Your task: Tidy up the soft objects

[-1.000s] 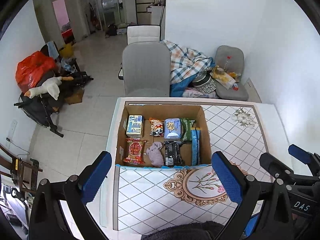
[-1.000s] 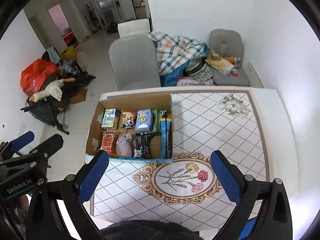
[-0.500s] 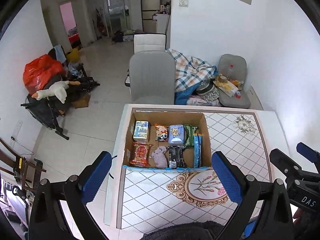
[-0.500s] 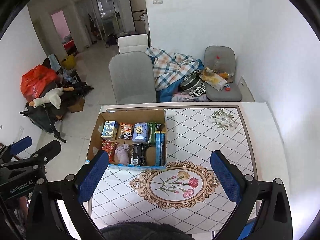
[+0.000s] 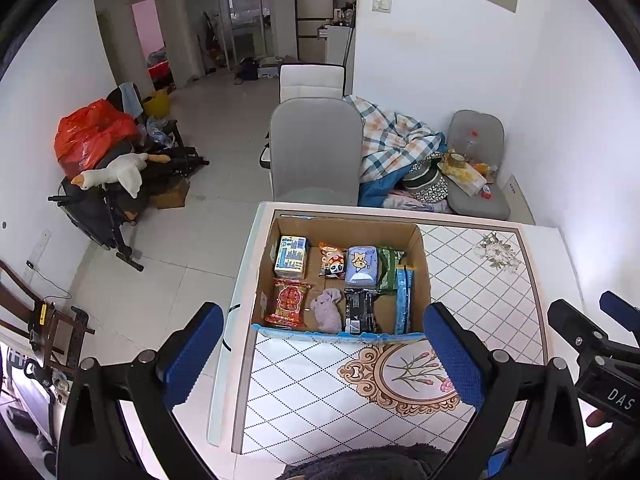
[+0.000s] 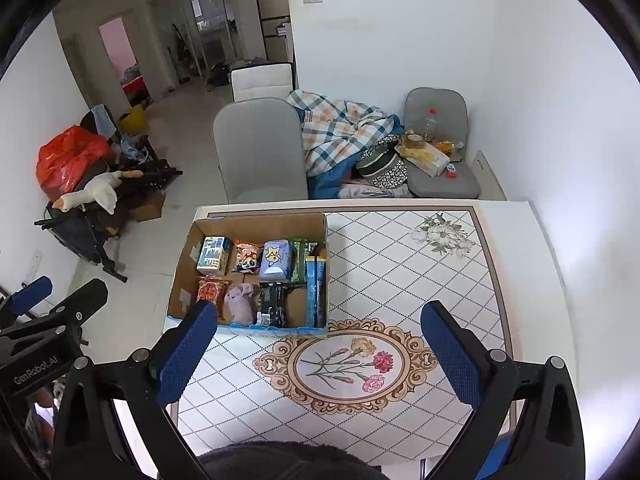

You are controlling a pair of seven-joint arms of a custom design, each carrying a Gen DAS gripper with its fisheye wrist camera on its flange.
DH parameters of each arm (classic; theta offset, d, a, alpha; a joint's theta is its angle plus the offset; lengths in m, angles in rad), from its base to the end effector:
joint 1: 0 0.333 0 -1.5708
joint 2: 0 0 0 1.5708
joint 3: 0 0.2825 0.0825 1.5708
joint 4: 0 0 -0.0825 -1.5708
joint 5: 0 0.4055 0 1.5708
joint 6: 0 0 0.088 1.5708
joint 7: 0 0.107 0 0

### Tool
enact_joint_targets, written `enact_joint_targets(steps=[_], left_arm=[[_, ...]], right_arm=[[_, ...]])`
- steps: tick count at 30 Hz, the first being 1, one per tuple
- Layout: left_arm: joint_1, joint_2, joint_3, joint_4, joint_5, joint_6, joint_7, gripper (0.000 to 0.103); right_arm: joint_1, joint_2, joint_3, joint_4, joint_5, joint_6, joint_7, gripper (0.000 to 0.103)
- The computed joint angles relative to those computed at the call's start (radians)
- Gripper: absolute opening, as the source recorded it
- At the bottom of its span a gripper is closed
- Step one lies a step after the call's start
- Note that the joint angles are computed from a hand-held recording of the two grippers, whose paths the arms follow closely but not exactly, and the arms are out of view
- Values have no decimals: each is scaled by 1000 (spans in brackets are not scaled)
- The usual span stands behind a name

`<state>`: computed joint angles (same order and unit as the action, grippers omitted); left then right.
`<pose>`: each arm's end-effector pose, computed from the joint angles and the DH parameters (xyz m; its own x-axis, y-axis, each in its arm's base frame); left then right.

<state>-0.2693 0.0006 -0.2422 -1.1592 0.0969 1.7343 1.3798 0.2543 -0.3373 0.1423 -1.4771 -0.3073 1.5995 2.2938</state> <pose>0.4868 -0.2631 0.8115 -0.3077 -0.9514 0.0161 -0.7975 0.2486 -0.5497 0.4144 0.1602 0.8184 -0.3628 -0.9305 -0.0506 -0.7735 0.3310 -0.5405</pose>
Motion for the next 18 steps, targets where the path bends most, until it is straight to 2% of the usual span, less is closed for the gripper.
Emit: enact_joint_targets(steps=[18], left_arm=[[3,-9,-1,-6,-9,2,7,102]], right_arm=[[1,8,8,13,-19,-7,1,103]])
